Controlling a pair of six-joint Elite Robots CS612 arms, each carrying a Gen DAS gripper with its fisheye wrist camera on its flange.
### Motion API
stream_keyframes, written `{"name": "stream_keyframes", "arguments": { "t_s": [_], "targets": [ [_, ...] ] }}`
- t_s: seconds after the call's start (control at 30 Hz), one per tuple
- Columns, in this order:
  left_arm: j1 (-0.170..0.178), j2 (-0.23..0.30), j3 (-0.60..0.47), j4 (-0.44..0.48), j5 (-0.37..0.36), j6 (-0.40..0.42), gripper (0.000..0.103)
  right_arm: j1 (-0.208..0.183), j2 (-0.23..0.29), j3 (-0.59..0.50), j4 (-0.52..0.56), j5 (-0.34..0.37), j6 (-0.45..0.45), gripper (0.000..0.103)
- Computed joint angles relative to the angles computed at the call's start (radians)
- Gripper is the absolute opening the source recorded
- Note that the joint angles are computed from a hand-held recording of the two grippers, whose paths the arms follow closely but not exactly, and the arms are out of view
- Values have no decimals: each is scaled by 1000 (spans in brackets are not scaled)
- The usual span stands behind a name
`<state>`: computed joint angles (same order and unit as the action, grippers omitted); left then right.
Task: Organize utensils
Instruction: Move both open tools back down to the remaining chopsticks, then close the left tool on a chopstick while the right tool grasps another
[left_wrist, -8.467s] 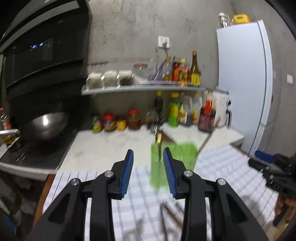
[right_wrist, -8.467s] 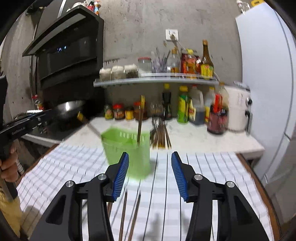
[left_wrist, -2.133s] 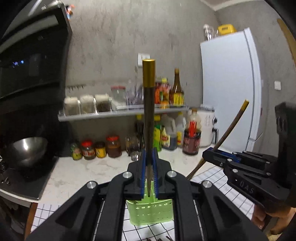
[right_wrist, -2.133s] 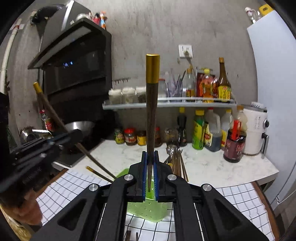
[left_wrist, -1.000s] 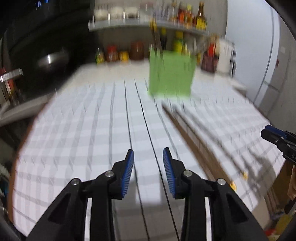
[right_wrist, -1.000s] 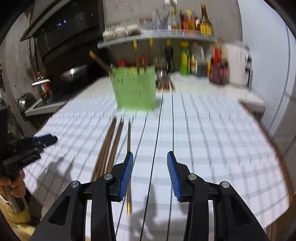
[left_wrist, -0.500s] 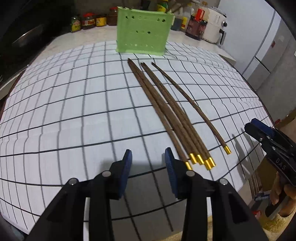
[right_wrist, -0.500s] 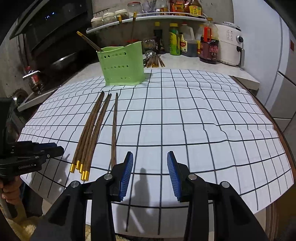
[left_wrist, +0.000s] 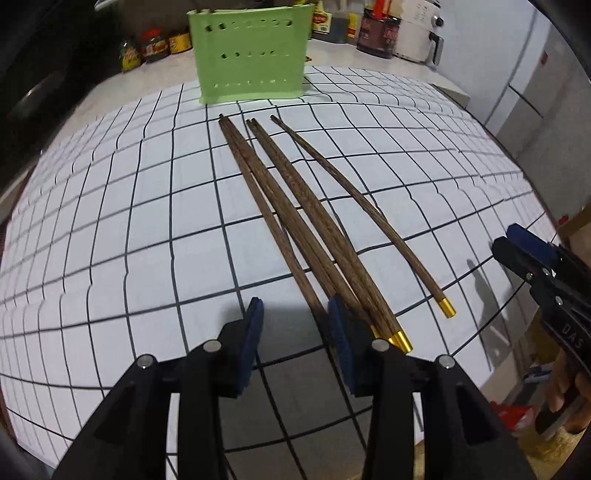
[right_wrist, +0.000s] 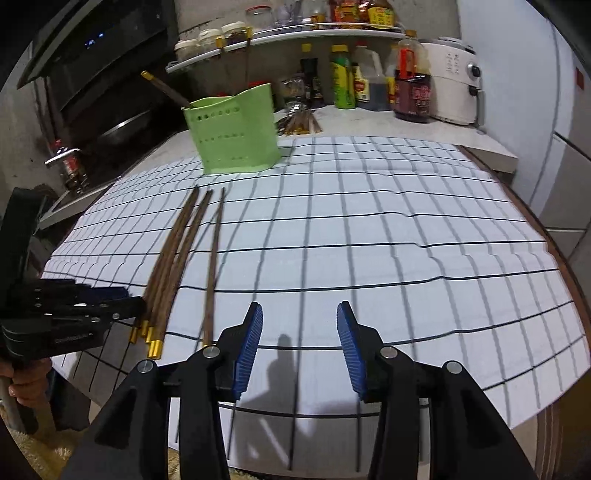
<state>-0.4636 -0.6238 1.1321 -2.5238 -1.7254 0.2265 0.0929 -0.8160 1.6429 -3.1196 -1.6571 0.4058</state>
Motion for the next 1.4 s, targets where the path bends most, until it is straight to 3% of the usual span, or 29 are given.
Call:
{"name": "stream_keyframes", "arguments": {
  "t_s": [0.13,0.37,0.4,0.47,0.53,0.63,0.77,0.9,1.03,1.17,1.23,1.3,1.33,1.37,1.4],
  "targets": [
    [-5,-1,10,-29,89,18,37,4,14,-15,-3,69,-43,44],
    [23,1,16,-66,90,16,37,16,38,-53,20,131,-102,42],
    [27,-1,23,-81,89,22,37,20,41,-58,24,126,-113,40],
    [35,-4,36,-105,69,41,33,26,52,-77,34,116,-132,27],
    [44,-11,60,-142,29,78,20,32,60,-89,51,96,-148,21],
    [54,-16,78,-166,-39,120,11,45,69,-107,60,42,-181,8],
    [47,-14,96,-232,16,106,8,59,70,-114,77,-36,-187,7],
    [51,-13,90,-225,55,65,7,56,60,-103,103,-89,-104,7],
    [53,-17,97,-228,104,38,7,52,56,-96,106,-98,-73,7],
    [58,-24,113,-245,92,48,7,54,58,-100,111,-104,-85,9],
    [66,-26,118,-250,59,42,12,53,57,-97,108,-92,-85,9],
    [74,-30,129,-258,8,48,33,53,54,-91,101,-83,-93,15],
    [76,-33,138,-271,3,54,41,54,53,-87,95,-84,-100,24],
    [77,-35,149,-284,3,63,41,55,52,-82,88,-84,-105,33],
    [76,-39,164,-306,6,76,42,56,51,-77,79,-83,-110,34]
  ]
}}
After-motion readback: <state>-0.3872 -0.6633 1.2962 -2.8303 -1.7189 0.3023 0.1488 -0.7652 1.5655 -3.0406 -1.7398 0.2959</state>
